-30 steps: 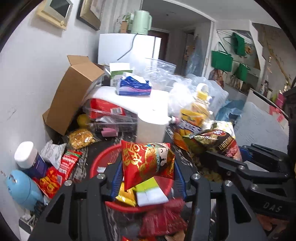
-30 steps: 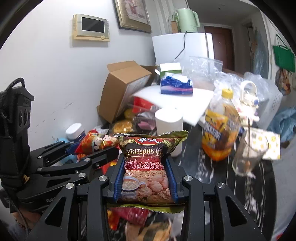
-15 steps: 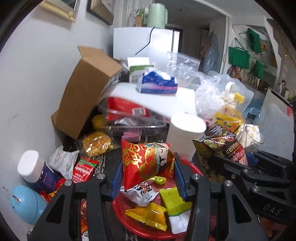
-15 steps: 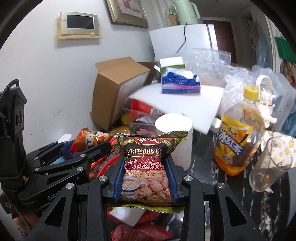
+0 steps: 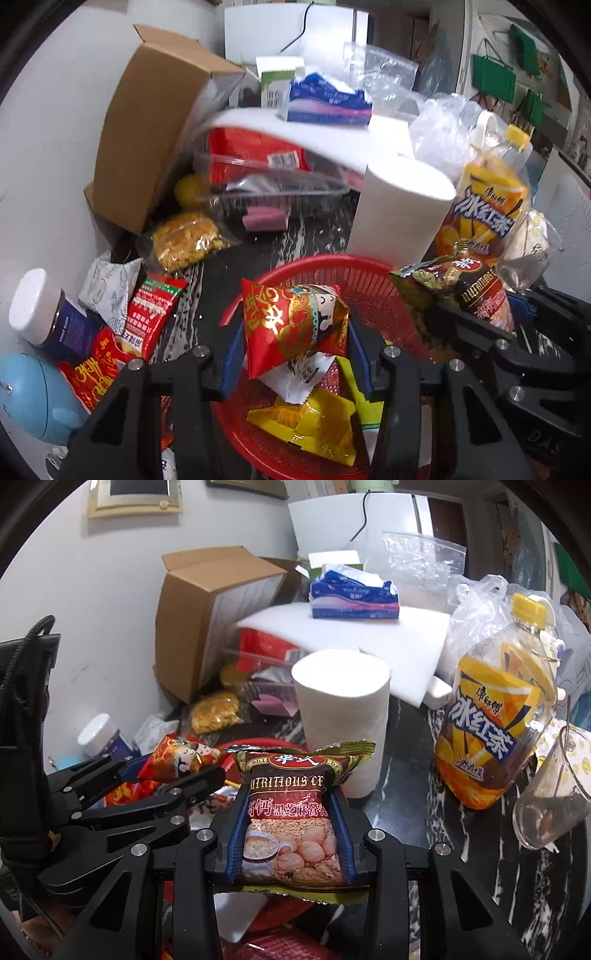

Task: Organize snacks
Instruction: 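Carry the red bag and peanut bag in both grippers over the red basket, then open both grippers to drop the two bags into the red basket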

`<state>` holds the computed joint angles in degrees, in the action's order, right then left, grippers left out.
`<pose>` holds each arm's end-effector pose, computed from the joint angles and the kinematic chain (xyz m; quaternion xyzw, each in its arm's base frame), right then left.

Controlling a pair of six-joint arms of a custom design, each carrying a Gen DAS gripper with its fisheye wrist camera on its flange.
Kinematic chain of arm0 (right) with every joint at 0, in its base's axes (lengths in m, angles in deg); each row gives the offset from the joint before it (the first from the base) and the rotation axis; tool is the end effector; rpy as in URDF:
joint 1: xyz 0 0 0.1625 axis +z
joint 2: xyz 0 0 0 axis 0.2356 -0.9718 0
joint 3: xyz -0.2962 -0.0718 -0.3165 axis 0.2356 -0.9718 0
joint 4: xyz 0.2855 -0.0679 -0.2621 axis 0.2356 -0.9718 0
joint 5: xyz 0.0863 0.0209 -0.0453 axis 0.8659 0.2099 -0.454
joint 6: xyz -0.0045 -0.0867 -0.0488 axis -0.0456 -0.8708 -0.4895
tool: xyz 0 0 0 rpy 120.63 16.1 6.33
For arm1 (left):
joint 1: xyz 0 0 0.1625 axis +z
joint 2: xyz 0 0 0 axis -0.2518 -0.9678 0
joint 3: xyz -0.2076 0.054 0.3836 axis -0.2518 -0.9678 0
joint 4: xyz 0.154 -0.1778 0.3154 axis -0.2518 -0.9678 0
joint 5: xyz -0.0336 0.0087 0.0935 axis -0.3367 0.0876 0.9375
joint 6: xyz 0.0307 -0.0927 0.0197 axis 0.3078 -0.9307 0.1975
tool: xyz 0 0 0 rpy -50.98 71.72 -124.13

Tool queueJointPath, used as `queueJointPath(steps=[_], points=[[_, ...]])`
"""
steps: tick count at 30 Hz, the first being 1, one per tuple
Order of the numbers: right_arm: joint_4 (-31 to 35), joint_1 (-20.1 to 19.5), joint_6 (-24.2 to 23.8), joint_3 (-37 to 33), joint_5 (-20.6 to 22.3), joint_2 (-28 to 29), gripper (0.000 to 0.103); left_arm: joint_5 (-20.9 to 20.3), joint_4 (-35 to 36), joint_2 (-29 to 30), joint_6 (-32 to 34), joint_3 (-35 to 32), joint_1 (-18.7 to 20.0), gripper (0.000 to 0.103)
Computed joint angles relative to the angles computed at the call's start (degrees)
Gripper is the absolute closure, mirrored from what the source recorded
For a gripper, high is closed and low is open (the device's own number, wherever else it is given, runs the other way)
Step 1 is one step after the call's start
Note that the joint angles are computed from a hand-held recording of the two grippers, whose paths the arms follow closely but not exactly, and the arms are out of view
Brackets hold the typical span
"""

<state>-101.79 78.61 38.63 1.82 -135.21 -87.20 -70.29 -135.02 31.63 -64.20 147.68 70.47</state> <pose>0.1404 -0.7035 0.1452 0.3027 -0.9018 0.2468 0.1851 -0.2132 -0.6968 0.0538 0.1169 0.8660 -0.3348 0.3524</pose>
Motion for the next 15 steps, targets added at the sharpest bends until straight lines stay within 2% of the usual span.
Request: queueJointPath(steps=[6, 10, 11, 15], points=[[1.83, 0.02, 0.83, -0.97, -2.3, 0.77, 0.062, 1.52, 8.07, 0.02, -4.74, -1.52, 0.42, 0.052], [1.93, 0.07, 1.46, -1.36, -3.46, 1.01, 0.061, 1.88, 10.39, -0.05, -6.65, -1.88, 0.52, 0.051], [1.89, 0.12, 1.45, -1.36, -3.7, 1.01, 0.06, 1.77, 10.82, -0.14, -7.02, -1.9, 0.53, 0.049], [1.64, 0.31, 2.27, -0.9, -4.04, 0.73, 0.051, 2.4, 11.65, -0.57, -7.96, -1.86, 0.55, 0.031]])
